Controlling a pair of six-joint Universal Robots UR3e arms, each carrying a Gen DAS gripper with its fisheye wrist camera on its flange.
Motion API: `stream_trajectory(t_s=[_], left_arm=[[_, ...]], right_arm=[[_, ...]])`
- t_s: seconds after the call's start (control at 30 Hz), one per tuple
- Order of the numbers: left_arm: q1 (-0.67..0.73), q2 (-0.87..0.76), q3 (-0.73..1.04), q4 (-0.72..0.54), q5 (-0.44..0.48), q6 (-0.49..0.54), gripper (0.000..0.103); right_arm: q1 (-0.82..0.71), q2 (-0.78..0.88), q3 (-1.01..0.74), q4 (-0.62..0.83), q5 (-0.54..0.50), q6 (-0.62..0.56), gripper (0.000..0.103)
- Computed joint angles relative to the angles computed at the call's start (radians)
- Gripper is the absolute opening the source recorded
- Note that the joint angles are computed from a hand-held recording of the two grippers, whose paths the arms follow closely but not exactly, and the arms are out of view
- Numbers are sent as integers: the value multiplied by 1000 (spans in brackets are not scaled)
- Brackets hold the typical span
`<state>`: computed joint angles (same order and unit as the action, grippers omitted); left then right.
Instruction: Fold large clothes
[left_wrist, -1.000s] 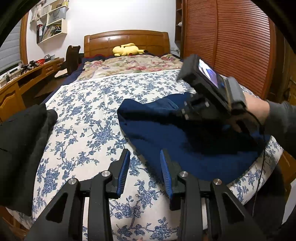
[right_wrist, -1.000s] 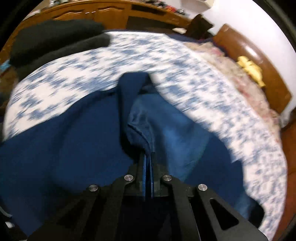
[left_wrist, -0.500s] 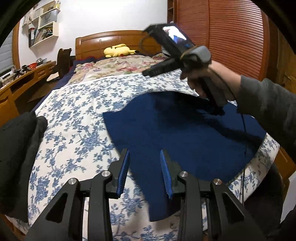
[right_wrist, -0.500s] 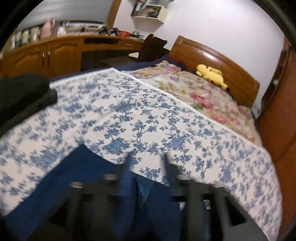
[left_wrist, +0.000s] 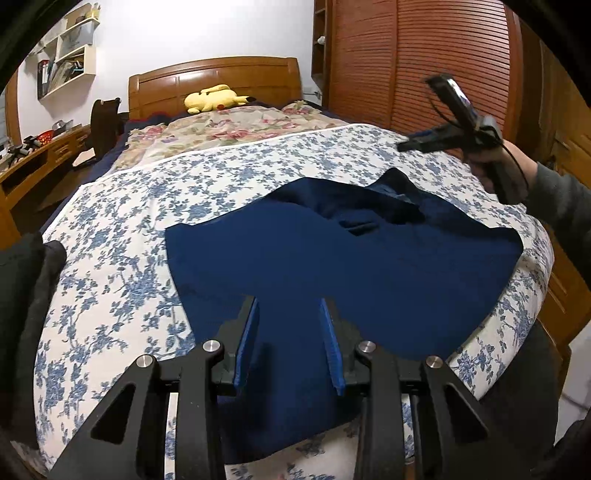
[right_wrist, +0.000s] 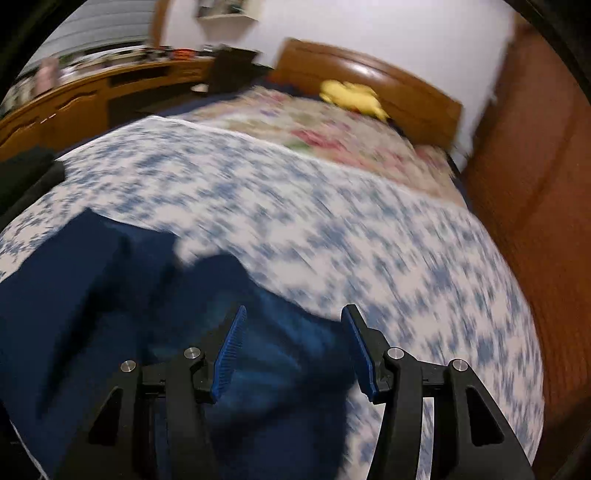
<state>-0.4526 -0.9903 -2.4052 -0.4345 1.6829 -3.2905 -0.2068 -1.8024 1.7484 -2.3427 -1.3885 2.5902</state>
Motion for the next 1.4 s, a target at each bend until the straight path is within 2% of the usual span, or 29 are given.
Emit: stream_trajectory(t_s=[0.1,0.2,0.37,0.47,0.5,0.57,0.63,0.67,0.7,0.8,0.9,0.93,1.0,1.1,1.13,1.2,1.23,1.3,1.4], left_arm=[[-32,-51,21,24,19,-15,35],[-58,-98,45,37,33,-27,35],[-79,-164,73,50,41,-41,35],[-89,-186,84,44,55,-45,35],[-92,-190,86,40,62,-47,35],[-92,-190,89,26,70,-52,35],[-86,-185,85,21,71,-54,35],[-79,-181,82,15,70,-55,35],[-74,-180,79,15,68,-53,35],[-64,-185,72,15,66,-54,35],[-56,-200,64,29,59,-55,35],[-55,-203,65,28,57,-54,35],[-62,-209,64,36,61,-58,35],[-76,-204,67,37,70,-64,35],[-83,-201,67,34,76,-66,35],[-85,-192,66,27,79,-66,35],[-84,-185,62,25,78,-66,35],[-84,-170,56,18,81,-67,35],[-79,-148,45,10,81,-66,35]], right_arm=[[-177,-91,80,51,93,-65,55],[-238,-73,96,78,102,-79,55],[-219,115,19,55,99,-1,55],[-135,285,-110,28,48,89,55],[-131,327,-148,51,49,105,55],[-126,432,-281,188,75,130,55],[-110,476,-331,216,68,133,40],[-115,477,-340,232,96,111,14],[-123,481,-348,245,127,85,3],[-119,451,-319,184,134,54,2],[-187,347,-195,9,232,100,2],[-193,342,-185,-36,191,143,2],[-182,381,-218,-39,37,226,2],[-168,435,-235,-20,-79,191,3],[-172,436,-227,-29,-87,191,6],[-163,452,-238,-49,-122,203,22],[-152,465,-249,-68,-139,206,26],[-179,416,-219,-61,-84,182,34],[-230,256,-90,-50,14,140,36]])
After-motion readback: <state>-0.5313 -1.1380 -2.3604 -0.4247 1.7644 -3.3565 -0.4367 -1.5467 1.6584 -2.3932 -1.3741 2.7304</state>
